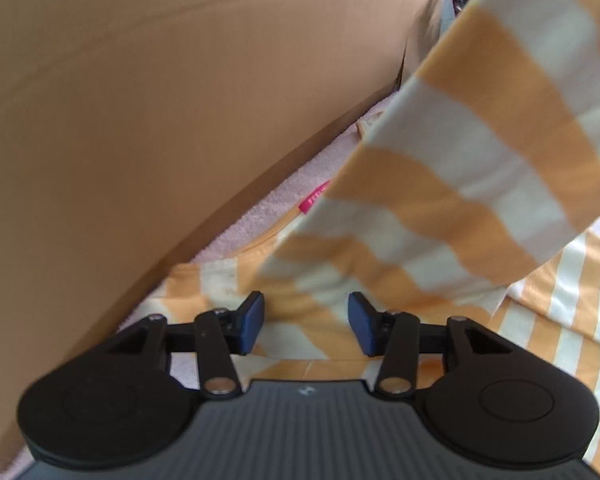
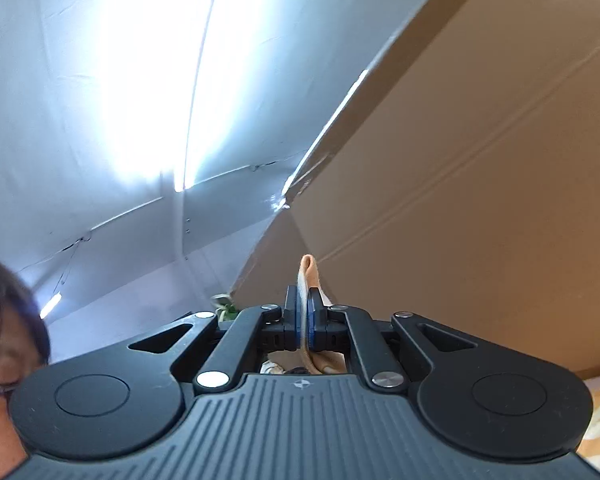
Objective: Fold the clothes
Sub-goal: 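Grasp the striped shirt end with the right gripper and lift it up, then carry the held shirt end over the shirt body, lower it, open the right gripper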
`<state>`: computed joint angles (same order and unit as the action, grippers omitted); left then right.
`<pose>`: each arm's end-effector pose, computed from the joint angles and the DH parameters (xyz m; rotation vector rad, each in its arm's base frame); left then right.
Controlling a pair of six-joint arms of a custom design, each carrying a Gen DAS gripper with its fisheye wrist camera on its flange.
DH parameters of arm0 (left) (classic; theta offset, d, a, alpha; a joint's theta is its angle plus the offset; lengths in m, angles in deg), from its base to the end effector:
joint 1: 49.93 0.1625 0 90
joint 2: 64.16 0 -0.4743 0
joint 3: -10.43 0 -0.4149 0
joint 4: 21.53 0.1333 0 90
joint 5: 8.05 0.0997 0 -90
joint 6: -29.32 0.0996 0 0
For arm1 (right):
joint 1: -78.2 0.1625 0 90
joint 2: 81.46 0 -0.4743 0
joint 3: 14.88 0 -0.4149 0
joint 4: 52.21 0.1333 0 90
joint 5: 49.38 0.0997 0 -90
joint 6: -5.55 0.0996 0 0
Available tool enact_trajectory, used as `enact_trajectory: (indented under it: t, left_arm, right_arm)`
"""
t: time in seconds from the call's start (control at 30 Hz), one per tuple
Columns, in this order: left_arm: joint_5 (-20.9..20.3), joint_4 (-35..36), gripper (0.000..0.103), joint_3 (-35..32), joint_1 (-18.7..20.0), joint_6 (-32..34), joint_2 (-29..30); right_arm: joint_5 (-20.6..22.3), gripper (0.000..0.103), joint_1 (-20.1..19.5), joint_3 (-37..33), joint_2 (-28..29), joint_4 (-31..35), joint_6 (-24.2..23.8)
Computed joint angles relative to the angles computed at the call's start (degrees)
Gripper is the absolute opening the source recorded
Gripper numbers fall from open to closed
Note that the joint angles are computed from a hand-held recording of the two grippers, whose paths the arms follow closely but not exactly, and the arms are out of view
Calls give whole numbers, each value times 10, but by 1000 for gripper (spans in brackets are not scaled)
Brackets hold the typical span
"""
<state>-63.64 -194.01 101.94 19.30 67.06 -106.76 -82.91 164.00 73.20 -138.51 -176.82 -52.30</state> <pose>-0.0888 -0.7688 0.1575 0.9785 2.2060 -0.6071 0.1633 -0.7304 0.2979 -1.0430 1.9793 -0.6790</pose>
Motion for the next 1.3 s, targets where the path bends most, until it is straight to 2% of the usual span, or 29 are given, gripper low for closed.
enact_trajectory:
  t: [0.1,0.2,0.27,0.43,0.53,0.67,0.93,1.03,1.17,1.3]
  left_arm:
    - [30,-3,56,1,-4,12,4]
    - [33,-20,56,0,-3,3,8]
    - [47,-37,60,-3,-5,6,17]
    - [61,-48,62,5,-11,-1,18]
    - [55,-32,65,-3,-7,-18,14]
    - [47,-37,71,-4,-3,-32,19]
    - [38,-44,76,-4,2,-40,19]
    - [35,-47,76,-3,3,-41,19]
    - [44,-51,77,-7,0,-24,25]
    - [58,-54,78,-3,-3,-10,20]
  right_arm:
    - [-19,3,4,-3,-4,67,-62]
    - [-59,4,9,2,-3,73,-78]
    - [-77,4,11,-1,-1,84,-86]
    - [-101,4,18,-11,-3,145,-135]
    - [-141,4,22,-13,-7,187,-169]
    - [-225,4,27,0,-15,208,-197]
    - [-397,4,32,56,-25,181,-219]
    - [-441,4,29,69,-21,176,-232]
    - [-475,4,27,82,-20,171,-238]
    - [-479,4,20,84,-19,178,-239]
